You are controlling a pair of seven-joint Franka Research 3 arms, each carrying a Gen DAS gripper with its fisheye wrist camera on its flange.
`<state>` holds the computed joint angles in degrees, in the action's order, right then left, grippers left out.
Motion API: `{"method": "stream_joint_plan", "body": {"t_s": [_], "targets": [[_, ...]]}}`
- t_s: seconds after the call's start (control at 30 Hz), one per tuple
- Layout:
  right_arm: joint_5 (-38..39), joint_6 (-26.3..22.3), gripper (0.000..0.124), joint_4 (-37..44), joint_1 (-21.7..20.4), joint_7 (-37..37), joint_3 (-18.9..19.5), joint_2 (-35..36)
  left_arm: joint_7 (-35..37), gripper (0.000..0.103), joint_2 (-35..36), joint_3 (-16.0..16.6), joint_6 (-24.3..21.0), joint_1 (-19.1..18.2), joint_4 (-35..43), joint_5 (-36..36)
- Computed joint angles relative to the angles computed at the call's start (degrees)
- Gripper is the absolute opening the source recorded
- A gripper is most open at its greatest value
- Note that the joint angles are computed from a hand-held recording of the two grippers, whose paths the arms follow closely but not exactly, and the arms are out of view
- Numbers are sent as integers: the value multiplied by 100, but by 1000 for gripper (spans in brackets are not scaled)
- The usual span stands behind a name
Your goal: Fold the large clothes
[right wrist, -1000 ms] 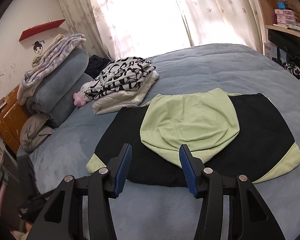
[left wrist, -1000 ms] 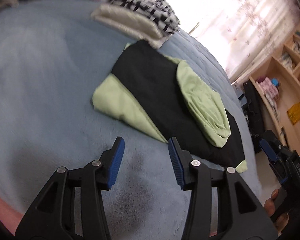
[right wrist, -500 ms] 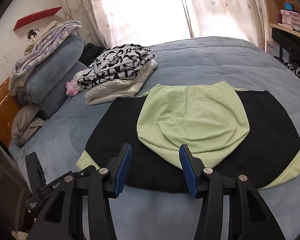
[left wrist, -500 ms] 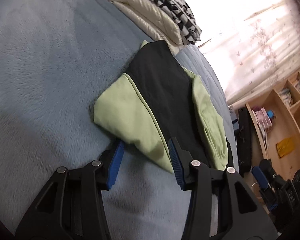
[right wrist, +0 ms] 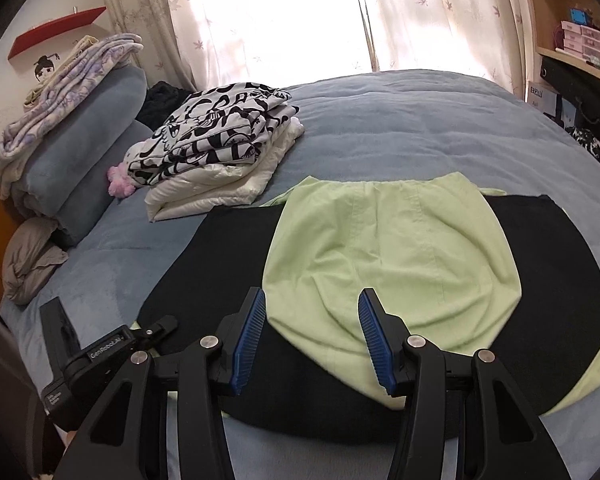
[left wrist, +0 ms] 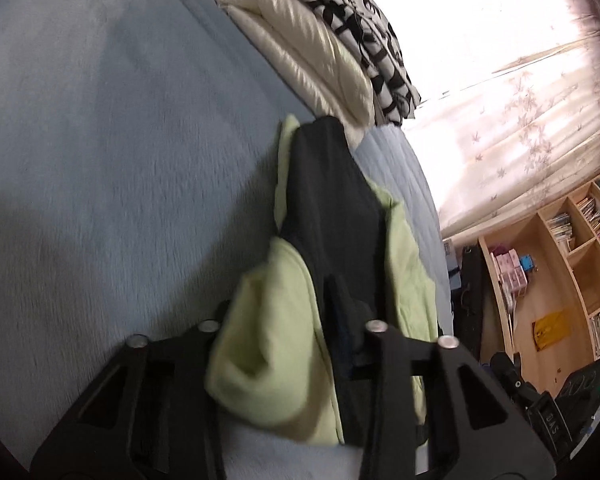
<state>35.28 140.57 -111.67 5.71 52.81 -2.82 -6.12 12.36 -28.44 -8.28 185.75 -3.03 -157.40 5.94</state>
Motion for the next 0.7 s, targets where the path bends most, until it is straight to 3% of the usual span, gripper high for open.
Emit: {"method": "stream_joint_plan", "body": {"t_s": [0.03,0.13,0.2,0.27,0.47,0.7], "targets": [[-61,34,50,103,7,61,24,114,22,20,37,20,63,-5,-3,16],[-510,445,43,356,41,122,133,500,64,14,-35,-352,35,349,5,138],[-727,411,29,580,27,258,149,754,94,12,-92,-577,-24,574,58,246],[-973,438,27,807,9,476,151,1067,107,11,-179,-784,-98,780,94,360],[-1498,413,25,1069,-121,802,107,1689,101,11,-336,-777,-183,775,47,506],[-793,-44,25,1206,-540,141,235,2000,113,11,-646,-1090,-727,1016,234,866]]}}
